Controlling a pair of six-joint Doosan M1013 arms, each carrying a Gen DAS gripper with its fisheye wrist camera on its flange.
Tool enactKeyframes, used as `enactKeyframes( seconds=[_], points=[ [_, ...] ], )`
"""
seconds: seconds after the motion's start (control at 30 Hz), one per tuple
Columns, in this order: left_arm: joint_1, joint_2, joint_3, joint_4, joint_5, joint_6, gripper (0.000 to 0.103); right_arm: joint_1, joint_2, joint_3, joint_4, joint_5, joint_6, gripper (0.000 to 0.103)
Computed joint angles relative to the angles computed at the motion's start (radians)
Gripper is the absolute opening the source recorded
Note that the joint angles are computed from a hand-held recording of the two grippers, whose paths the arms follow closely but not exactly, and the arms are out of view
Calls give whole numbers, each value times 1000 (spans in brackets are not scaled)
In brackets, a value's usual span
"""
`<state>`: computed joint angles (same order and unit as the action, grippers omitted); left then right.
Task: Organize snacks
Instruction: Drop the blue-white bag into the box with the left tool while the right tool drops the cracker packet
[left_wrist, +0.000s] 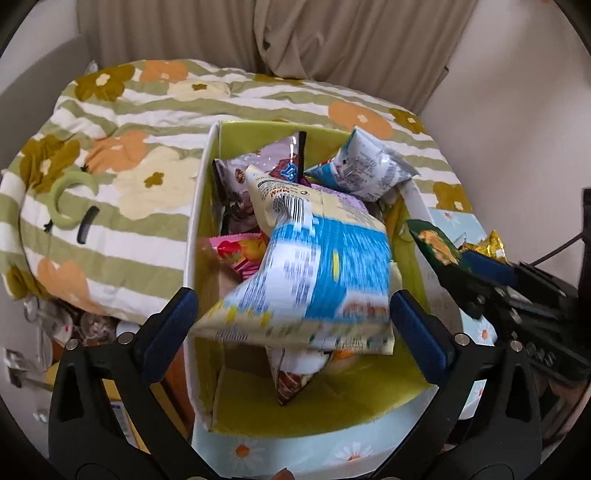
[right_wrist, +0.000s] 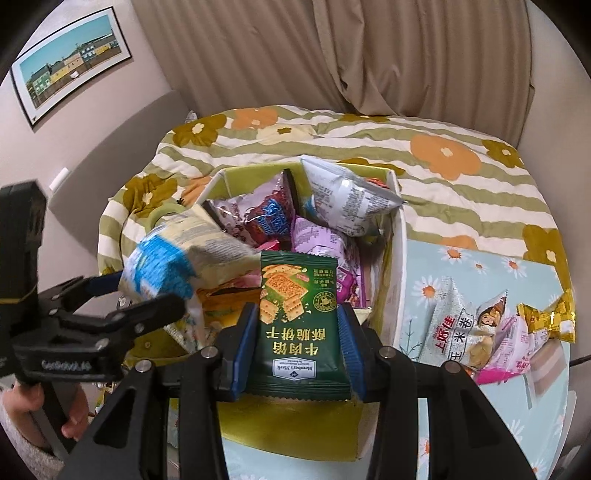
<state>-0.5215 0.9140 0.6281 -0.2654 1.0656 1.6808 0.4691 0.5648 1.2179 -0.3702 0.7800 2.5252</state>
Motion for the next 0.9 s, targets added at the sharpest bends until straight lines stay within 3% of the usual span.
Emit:
enactKeyframes(
  seconds=[0.2,0.63,0.67,0.73,0.77,0.8,0.9],
  points=[
    [-10,-45,63,8,-58,10,103,-14,-5,4,11,-8,-5,40],
    [-25,-6,8,73,-21,-62,102,-47,37,-30,52,16,4,40],
    [-26,-3,6,77,-17,-67,102,-49,41,-32,61,22,1,45],
    [-26,-1,7,82,-11,-75,102,-48,43,-29,68,25,-7,71],
    [-26,1,6,83,-8,-78,102,-47,39,-22,63,17,-4,91],
    [-26,0,9,82,-6,-81,102,-44,31,-7,49,-3,9,100],
    [-26,-5,21,81,-7,-88,102,-37,19,12,17,-15,32,102]
  ],
)
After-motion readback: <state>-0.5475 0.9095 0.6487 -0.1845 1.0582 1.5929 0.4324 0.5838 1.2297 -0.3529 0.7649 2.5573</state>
